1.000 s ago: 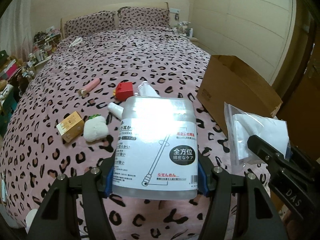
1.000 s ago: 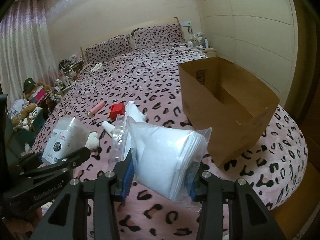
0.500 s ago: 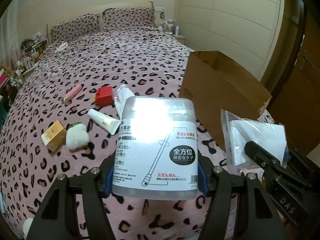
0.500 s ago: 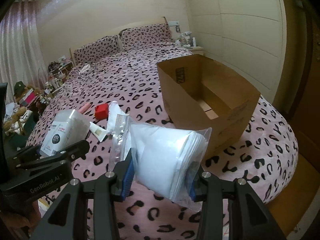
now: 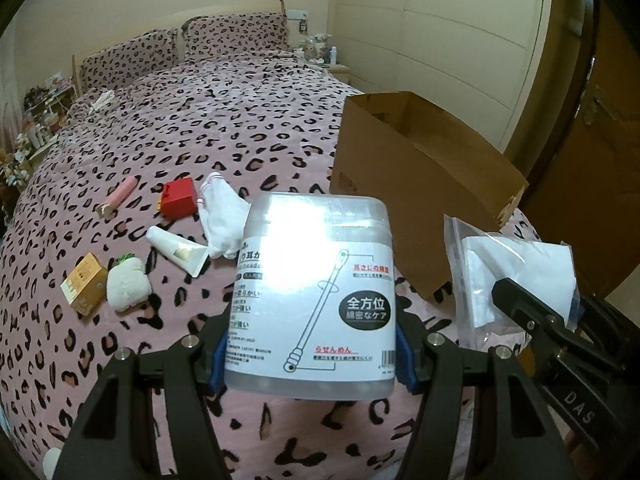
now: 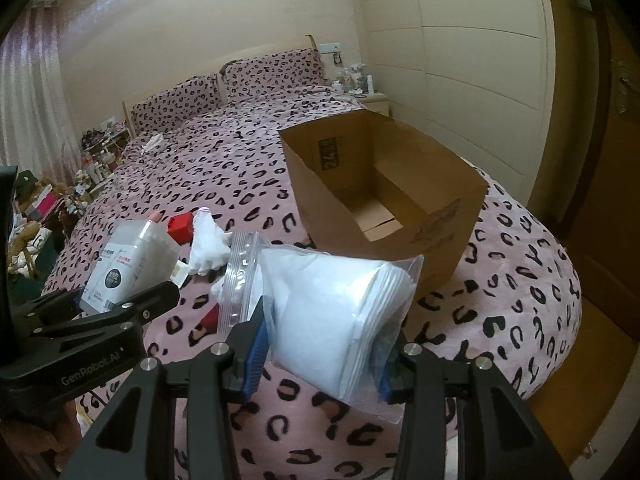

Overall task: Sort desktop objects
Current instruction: 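Lower the swab tub and pad bag into the cardboard box with both tools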

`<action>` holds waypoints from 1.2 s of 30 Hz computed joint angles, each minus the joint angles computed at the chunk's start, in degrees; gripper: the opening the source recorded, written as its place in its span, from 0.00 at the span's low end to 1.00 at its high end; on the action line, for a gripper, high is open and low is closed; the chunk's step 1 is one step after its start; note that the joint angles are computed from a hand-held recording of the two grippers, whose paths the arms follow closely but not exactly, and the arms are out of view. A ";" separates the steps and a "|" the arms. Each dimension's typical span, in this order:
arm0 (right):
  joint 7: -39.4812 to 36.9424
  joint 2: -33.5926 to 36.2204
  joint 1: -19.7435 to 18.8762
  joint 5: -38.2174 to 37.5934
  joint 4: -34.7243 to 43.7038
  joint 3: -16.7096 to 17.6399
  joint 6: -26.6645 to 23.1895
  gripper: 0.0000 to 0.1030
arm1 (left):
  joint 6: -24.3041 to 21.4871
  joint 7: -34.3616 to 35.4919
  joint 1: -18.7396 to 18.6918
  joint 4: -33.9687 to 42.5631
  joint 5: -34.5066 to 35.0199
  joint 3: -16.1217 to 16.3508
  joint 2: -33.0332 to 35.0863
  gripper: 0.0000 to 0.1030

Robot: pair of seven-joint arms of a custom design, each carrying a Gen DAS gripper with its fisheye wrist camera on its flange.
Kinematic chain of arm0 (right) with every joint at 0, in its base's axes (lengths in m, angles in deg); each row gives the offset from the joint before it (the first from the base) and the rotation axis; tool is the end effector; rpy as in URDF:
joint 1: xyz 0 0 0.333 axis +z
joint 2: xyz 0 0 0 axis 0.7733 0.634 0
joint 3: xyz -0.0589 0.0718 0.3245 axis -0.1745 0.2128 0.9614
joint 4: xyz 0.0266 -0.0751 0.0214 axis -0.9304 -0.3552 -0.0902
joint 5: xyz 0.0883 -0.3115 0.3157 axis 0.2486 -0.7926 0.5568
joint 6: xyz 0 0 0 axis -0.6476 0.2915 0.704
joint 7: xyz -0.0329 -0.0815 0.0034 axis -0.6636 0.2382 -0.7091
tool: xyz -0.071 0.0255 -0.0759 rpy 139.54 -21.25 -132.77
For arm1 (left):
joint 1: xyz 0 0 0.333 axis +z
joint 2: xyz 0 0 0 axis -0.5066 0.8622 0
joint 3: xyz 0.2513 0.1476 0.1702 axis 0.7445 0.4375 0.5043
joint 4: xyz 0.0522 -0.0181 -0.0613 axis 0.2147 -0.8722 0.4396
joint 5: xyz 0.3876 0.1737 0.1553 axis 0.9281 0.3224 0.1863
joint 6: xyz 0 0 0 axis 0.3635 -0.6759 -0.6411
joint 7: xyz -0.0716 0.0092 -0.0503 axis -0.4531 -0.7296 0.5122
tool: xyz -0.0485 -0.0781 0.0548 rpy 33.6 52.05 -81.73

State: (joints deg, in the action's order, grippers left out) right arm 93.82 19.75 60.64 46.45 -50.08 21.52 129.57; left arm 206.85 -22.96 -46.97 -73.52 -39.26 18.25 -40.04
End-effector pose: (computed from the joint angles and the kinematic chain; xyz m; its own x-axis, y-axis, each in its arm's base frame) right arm 0.6327 0.1603 0.4634 0.0120 -0.9890 -0.1472 -0.6962 0.0974 -0.7112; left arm 0.6691 -0.3604 0.4745 -0.1252 -0.9894 0.0735 -0.7739 0.0511 -0.6313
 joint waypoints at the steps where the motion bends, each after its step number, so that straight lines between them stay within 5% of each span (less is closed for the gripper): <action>1: 0.29 -0.05 0.00 -0.32 -0.07 -0.13 -0.02 0.42 | -0.02 0.33 0.05 0.19 -0.15 -0.15 0.17 0.62; 25: 5.77 -1.67 -0.90 -7.26 -0.60 -1.84 -0.80 0.42 | -1.52 7.69 -0.84 7.40 -3.88 -1.53 5.64 0.62; 36: 3.61 -0.94 -1.92 -4.59 0.46 -1.91 -0.51 0.43 | -3.86 10.35 -1.92 13.39 -5.17 -1.43 9.51 0.62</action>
State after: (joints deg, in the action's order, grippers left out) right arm 97.43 18.81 58.72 41.87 -49.62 19.61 129.05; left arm 202.98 -12.61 -48.88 -60.13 -44.42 16.82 -30.53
